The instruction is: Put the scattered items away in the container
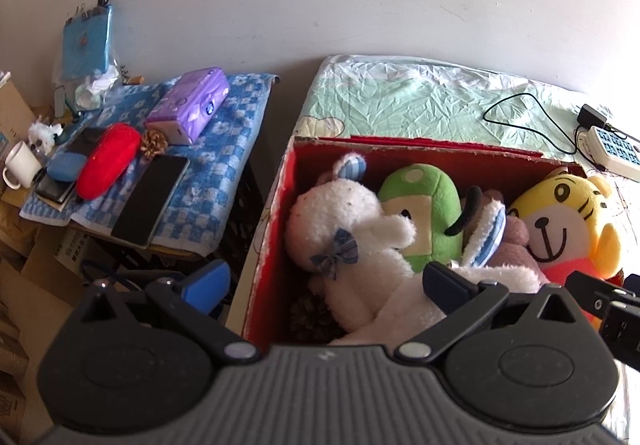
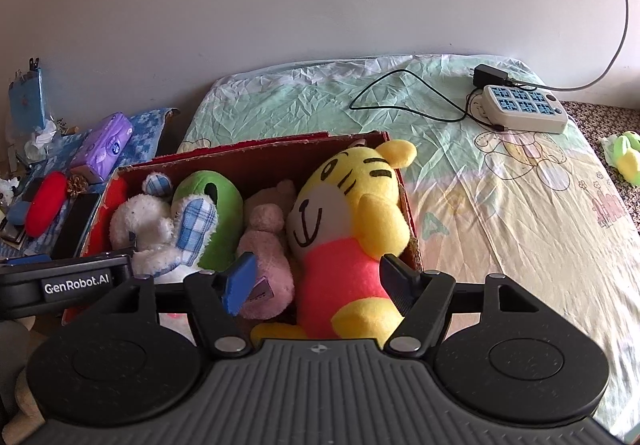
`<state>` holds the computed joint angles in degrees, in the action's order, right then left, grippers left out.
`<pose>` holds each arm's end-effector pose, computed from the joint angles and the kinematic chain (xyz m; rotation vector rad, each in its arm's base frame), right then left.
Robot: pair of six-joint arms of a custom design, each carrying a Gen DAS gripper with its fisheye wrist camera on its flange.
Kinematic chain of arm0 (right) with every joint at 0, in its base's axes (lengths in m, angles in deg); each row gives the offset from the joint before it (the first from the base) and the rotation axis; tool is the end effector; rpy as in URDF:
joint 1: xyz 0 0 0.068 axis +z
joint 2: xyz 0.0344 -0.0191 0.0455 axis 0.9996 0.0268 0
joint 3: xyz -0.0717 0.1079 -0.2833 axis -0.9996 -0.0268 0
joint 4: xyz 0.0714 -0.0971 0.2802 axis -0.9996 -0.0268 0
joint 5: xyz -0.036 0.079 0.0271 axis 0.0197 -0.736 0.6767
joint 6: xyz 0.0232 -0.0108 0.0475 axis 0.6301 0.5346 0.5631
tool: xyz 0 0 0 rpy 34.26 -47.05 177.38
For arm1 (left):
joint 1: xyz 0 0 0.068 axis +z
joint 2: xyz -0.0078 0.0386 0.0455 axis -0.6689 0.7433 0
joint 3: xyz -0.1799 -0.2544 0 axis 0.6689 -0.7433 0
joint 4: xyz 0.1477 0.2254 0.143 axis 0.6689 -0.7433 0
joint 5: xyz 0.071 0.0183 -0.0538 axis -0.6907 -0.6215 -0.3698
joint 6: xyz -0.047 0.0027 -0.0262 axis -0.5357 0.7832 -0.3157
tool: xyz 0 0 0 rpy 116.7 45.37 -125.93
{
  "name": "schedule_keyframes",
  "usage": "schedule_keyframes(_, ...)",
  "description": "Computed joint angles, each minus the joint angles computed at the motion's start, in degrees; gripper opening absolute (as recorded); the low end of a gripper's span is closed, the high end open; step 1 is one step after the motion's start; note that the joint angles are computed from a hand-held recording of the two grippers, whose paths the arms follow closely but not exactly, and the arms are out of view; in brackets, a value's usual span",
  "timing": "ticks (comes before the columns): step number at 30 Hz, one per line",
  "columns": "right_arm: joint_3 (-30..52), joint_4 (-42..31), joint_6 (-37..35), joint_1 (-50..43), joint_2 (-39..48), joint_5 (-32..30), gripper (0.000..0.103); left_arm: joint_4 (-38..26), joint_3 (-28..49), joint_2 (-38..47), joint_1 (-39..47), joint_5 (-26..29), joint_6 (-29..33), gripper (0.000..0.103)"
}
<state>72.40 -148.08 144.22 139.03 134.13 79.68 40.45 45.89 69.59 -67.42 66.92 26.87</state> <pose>0.1504 0.1471 0.3361 0.7409 2.3084 -0.1059 0.2521 -0.1177 0.3388 0.5462 2.4108 -0.1129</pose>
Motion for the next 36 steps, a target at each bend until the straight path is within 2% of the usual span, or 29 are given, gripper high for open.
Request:
schedule_keyframes(17, 2.07, 1.40, -5.98, -2.64, 2.51, 0.90, 0.071, 0.69, -0.20, -0.30, 1.30, 1.29, 0.97, 0.103)
schedule_keyframes(36, 3.13, 0.53, -4.52, -2.93, 4.04, 1.19, 0.072, 0.70, -0.95, -0.10, 0.96, 3.10, 0.88, 0.103)
